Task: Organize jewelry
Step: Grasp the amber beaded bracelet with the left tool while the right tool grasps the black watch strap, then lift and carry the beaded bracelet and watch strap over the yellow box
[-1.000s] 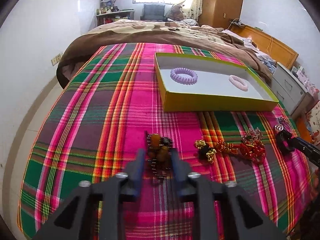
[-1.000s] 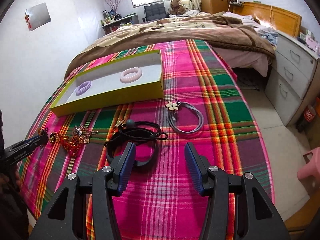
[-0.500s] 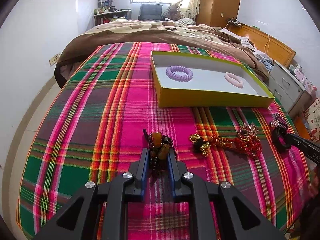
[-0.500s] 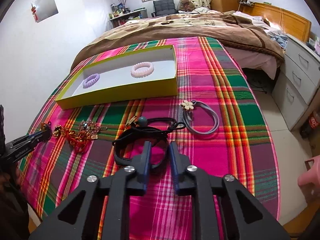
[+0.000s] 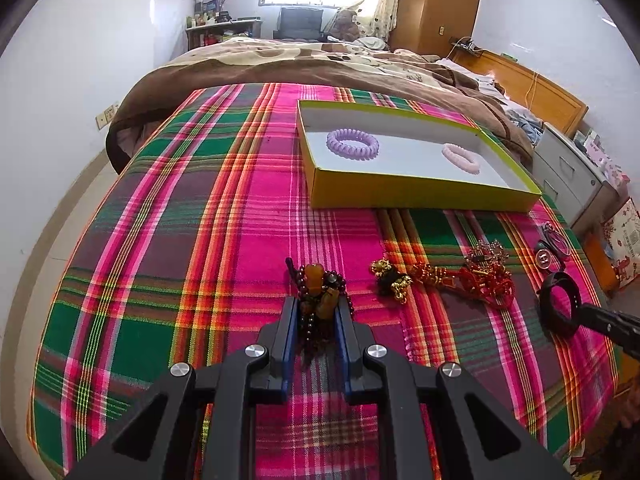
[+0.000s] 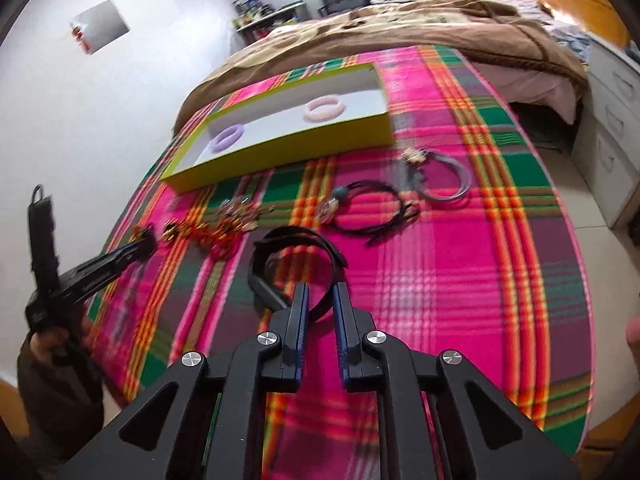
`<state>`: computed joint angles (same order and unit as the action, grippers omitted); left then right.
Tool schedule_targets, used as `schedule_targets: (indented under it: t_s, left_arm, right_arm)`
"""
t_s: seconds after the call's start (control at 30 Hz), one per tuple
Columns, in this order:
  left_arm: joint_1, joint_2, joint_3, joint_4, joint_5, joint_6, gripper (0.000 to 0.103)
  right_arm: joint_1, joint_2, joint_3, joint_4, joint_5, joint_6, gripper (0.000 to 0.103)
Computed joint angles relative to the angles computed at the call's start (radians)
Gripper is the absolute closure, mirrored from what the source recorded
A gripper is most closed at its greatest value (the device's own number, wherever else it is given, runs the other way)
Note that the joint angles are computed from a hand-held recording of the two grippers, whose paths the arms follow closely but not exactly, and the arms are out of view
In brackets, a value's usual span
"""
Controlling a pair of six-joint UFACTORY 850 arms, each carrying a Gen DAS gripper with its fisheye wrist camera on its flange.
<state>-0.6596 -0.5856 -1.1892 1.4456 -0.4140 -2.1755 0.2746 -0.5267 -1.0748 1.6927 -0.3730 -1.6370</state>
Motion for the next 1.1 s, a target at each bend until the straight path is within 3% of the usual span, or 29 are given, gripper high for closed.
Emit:
schedule_targets:
  t_s: [0.1, 0.2, 0.3, 0.43, 0.5, 0.6, 0.77, 1.1]
  left_arm:
    - [-0.001, 0.0, 0.0, -0.002, 0.0, 0.001, 0.086]
    - [-0.002, 0.001, 0.001, -0.001, 0.001, 0.002, 0.086]
    - [-0.004, 0.002, 0.003, 0.0, 0.002, 0.001, 0.086]
    - [-0.006, 0.0, 0.0, -0.006, 0.002, 0.003, 0.086]
    - [-0.007, -0.002, -0.003, -0.015, 0.0, 0.016, 0.086]
    - [-0.01, -0.002, -0.004, -0.019, 0.002, 0.022, 0.086]
    - [-0.012, -0.004, -0.008, -0.025, 0.003, 0.028, 0.086]
    - [-0.011, 0.002, 0.003, 0.01, 0.011, -0.007, 0.086]
  right_arm:
    - [0.005, 0.0, -0.003, 0.009, 0.022, -0.021, 0.09]
    - [0.023, -0.001, -0.01, 0.161, 0.122, -0.166, 0.087]
    - [0.027, -0.022, -0.036, 0.25, 0.154, -0.281, 0.085]
    - [0.02, -0.037, -0.049, 0.284, 0.093, -0.378, 0.085]
    - [0.015, -0.051, -0.065, 0.231, 0.062, -0.35, 0.085]
    - [0.03, -0.074, -0.099, 0.159, 0.1, -0.327, 0.084]
    - [0.044, -0.11, -0.145, -0.074, 0.132, -0.138, 0.084]
    - [0.044, -0.097, -0.113, 0.12, 0.125, -0.277, 0.088]
